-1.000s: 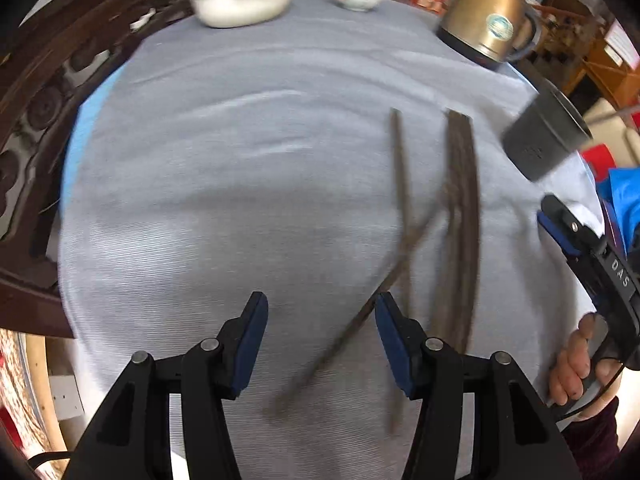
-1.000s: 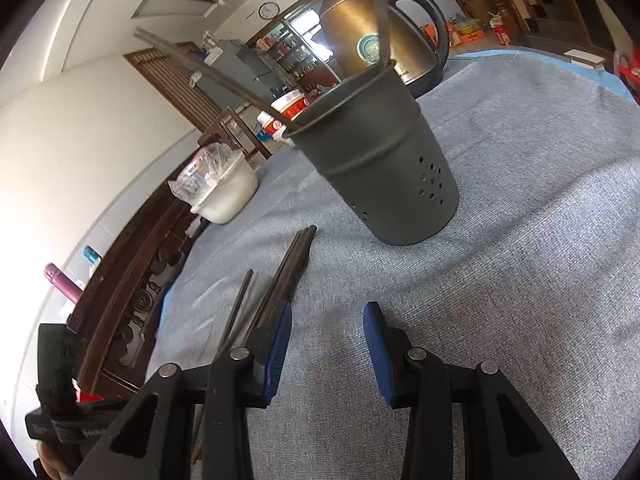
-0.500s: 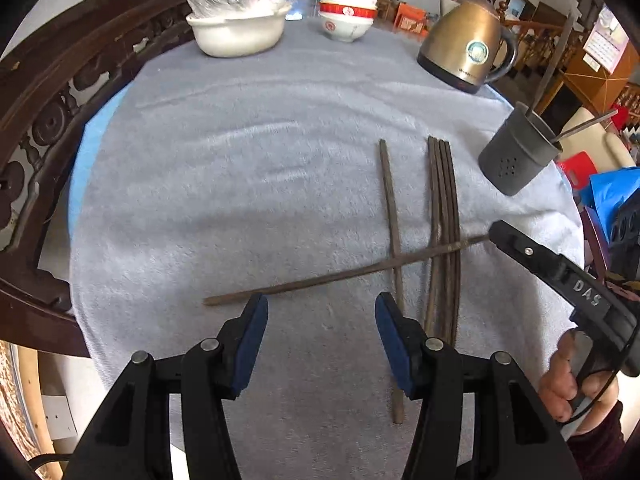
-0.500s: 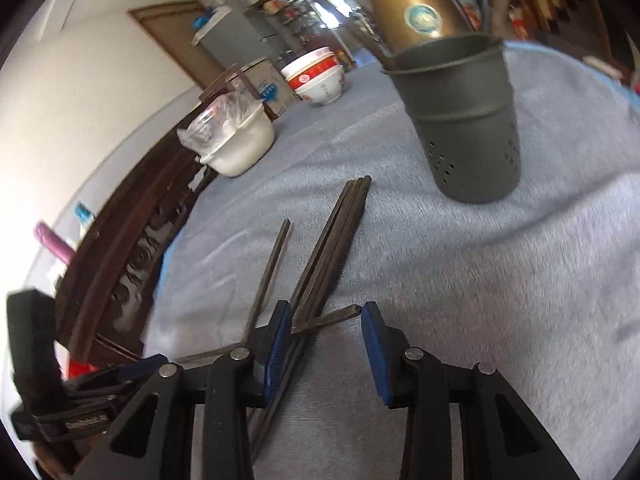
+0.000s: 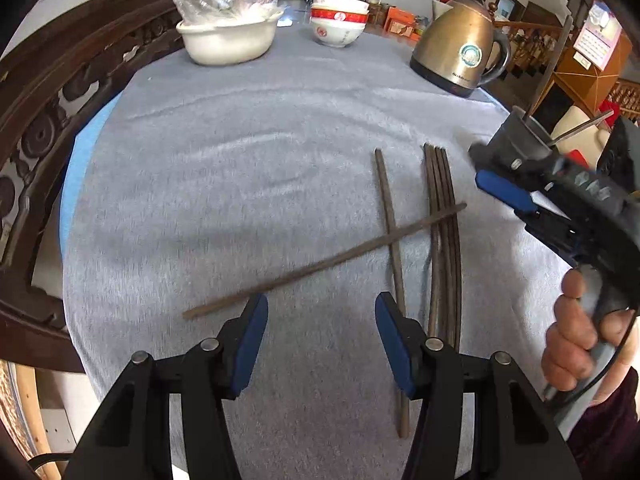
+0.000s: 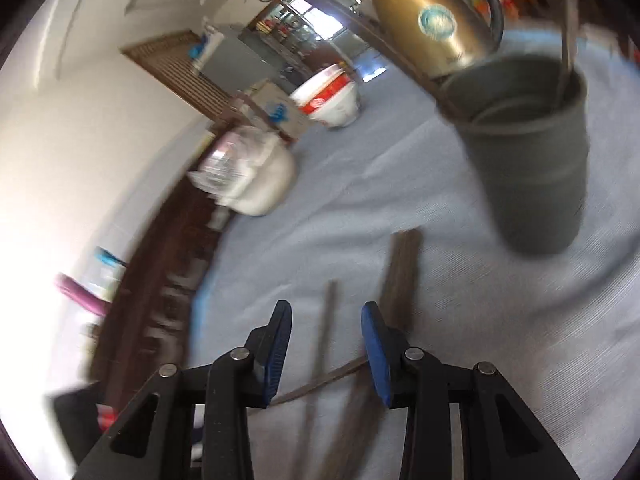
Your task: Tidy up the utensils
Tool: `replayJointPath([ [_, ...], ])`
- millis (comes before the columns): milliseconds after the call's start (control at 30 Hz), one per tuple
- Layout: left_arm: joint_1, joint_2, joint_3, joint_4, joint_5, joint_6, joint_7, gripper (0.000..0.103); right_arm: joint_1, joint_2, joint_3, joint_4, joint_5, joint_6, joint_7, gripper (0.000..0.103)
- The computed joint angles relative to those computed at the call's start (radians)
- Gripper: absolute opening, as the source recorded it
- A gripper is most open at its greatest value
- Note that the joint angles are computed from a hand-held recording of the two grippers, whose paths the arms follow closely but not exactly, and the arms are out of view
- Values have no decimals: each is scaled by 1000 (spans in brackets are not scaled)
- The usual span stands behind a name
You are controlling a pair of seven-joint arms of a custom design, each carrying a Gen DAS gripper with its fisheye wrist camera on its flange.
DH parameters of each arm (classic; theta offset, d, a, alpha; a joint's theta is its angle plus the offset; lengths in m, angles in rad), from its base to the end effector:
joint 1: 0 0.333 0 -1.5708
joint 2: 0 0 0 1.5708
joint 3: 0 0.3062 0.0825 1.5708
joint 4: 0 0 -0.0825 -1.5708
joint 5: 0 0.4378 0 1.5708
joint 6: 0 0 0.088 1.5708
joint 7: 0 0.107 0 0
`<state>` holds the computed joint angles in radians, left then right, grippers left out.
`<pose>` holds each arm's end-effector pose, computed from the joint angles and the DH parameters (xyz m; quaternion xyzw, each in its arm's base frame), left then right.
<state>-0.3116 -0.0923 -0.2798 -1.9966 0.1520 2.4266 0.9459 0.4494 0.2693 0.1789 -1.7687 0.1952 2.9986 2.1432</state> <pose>0.5168 -0.3515 0.5291 -0.6607 0.7020 -0.2379 0.1190 0.6025 0.4054 0.4944 -0.5756 0.6718 -0.0095 0.4661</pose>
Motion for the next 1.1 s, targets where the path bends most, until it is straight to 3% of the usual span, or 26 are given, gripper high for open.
replayJointPath([
  [100,4,35,-4,37,69,-4,-11,57,103,-9,-140,1,-189,-68,210,40],
  [233,-5,102,0,108,157,-76,-32,57,86,24,-136,67,-280,-204,268,38],
  [367,-6,108,13,112,113,-108,-14,56,43,71,-89,140,-262,-306,204,33],
  [433,-2,110,18,110,67,-112,1,45,39,99,-75,185,-247,-352,173,30],
  [500,1,106,21,101,33,-100,20,43,59,115,-89,220,-288,-393,172,27],
  [800,4,81,19,77,-128,-78,107,30,68,57,-109,171,-372,-470,165,24],
  [867,-2,69,15,66,-201,-79,140,25,62,23,-111,126,-392,-458,176,24],
  [933,-9,54,8,53,-196,-82,126,23,47,-9,-103,82,-386,-450,172,24],
  [1000,-16,38,5,42,-222,-92,129,9,33,-49,-94,29,-384,-432,149,19],
  [1100,-27,11,10,13,-352,-107,179,8,-6,-125,-65,-68,-280,-376,75,20],
])
